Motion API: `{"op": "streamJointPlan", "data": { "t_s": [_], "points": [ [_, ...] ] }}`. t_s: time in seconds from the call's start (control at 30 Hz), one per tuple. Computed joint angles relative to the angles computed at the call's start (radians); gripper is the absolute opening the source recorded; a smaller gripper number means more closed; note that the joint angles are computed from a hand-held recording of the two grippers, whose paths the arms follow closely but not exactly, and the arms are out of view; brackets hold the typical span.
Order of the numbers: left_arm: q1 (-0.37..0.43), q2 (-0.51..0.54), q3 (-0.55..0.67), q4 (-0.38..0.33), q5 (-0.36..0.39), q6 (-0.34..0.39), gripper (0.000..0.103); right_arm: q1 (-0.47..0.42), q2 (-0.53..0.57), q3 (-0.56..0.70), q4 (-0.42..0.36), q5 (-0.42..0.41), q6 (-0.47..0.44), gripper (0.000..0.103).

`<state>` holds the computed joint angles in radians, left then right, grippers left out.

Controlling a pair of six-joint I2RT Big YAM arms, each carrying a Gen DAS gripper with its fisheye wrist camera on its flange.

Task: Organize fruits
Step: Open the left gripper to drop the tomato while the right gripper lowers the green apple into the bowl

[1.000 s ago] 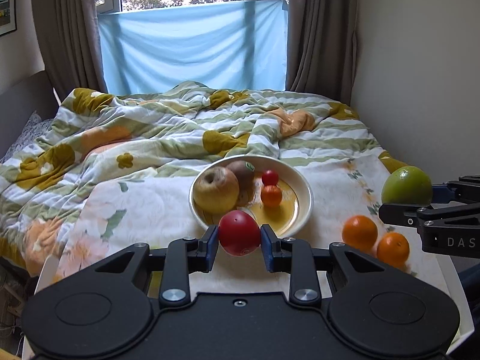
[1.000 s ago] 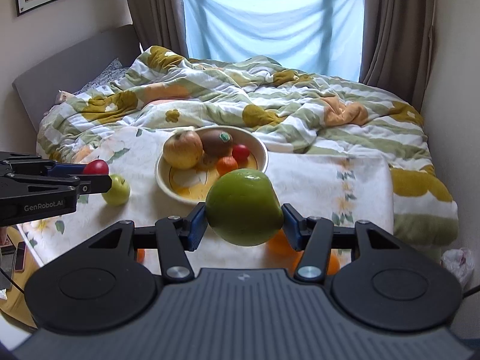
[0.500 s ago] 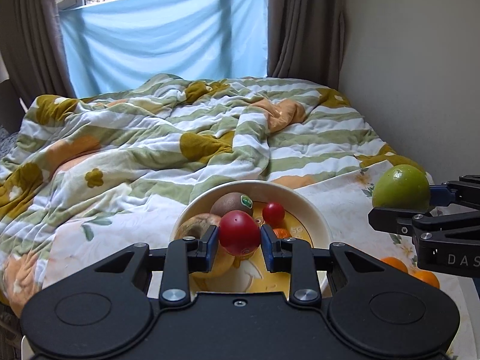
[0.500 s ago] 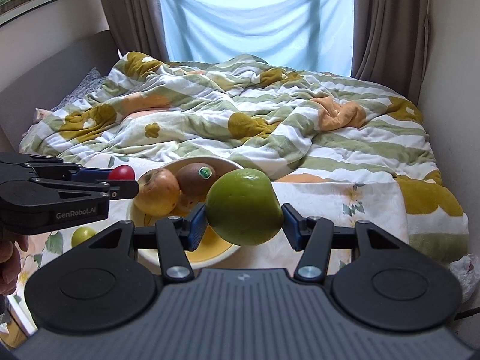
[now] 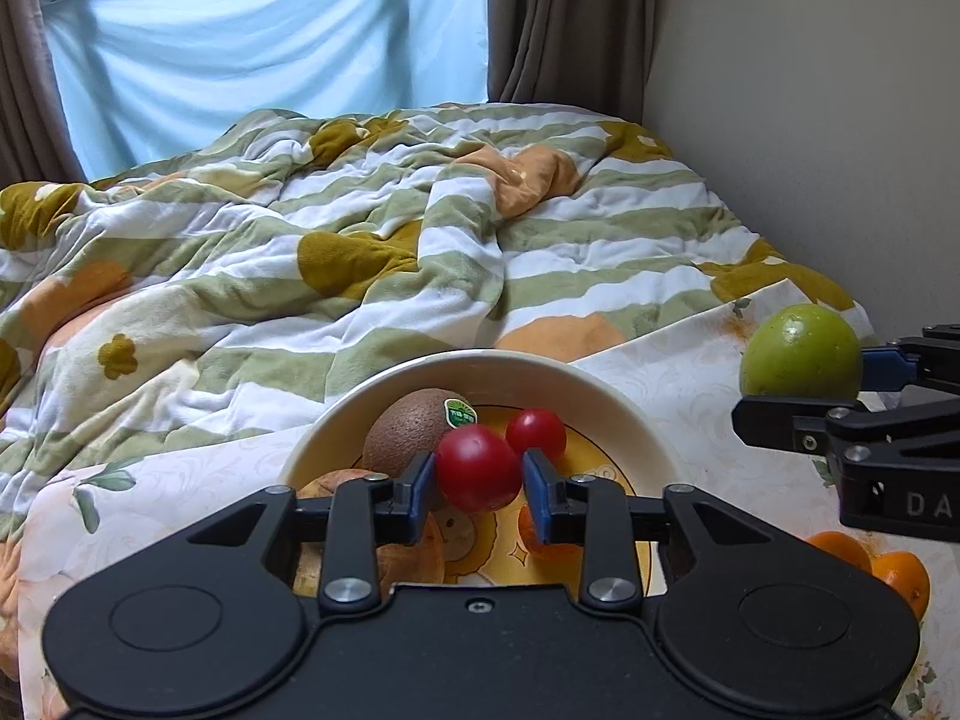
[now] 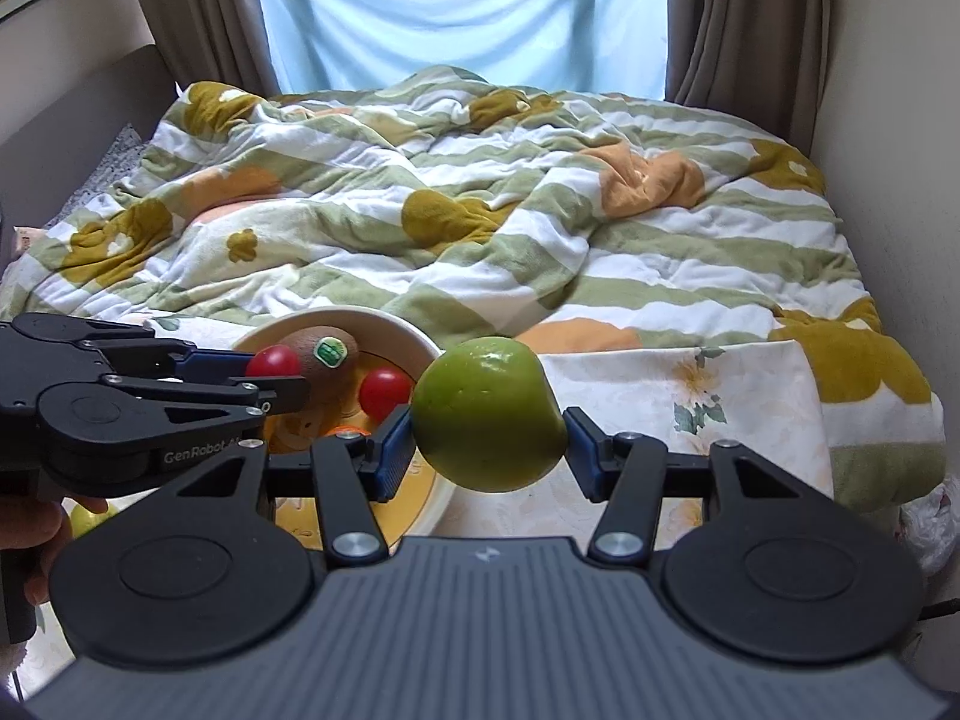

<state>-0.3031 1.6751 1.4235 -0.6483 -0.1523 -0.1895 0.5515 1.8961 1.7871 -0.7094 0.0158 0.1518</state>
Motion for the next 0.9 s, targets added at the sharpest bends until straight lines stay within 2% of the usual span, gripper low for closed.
{"op": "streamJointPlan", "data": {
  "t_s": [0.03,0.07,0.13,0.37,0.67,0.9],
  "points": [
    [0.002,-0.007,-0.01,0.016,0.011,0.005,0.062,-0.003,0.009,0.01,-0.006,0.0,-0.001,0.068],
    [0.003,-0.015,-0.019,0.033,0.02,0.008,0.082,-0.005,0.016,0.018,-0.011,0.001,-0.001,0.068],
    [-0.004,-0.032,-0.034,0.062,-0.003,0.012,0.099,-0.007,0.024,0.027,-0.015,0.005,0.001,0.068],
    [0.003,-0.098,-0.079,0.064,0.014,0.002,0.099,-0.01,0.042,0.061,-0.035,0.008,-0.009,0.068],
    [0.012,-0.173,-0.157,0.04,-0.075,-0.019,0.099,0.01,0.1,0.131,-0.064,-0.027,-0.035,0.068],
    [0.026,-0.214,-0.207,0.041,-0.101,-0.045,0.099,0.036,0.163,0.196,-0.083,-0.05,-0.042,0.068]
  ]
}}
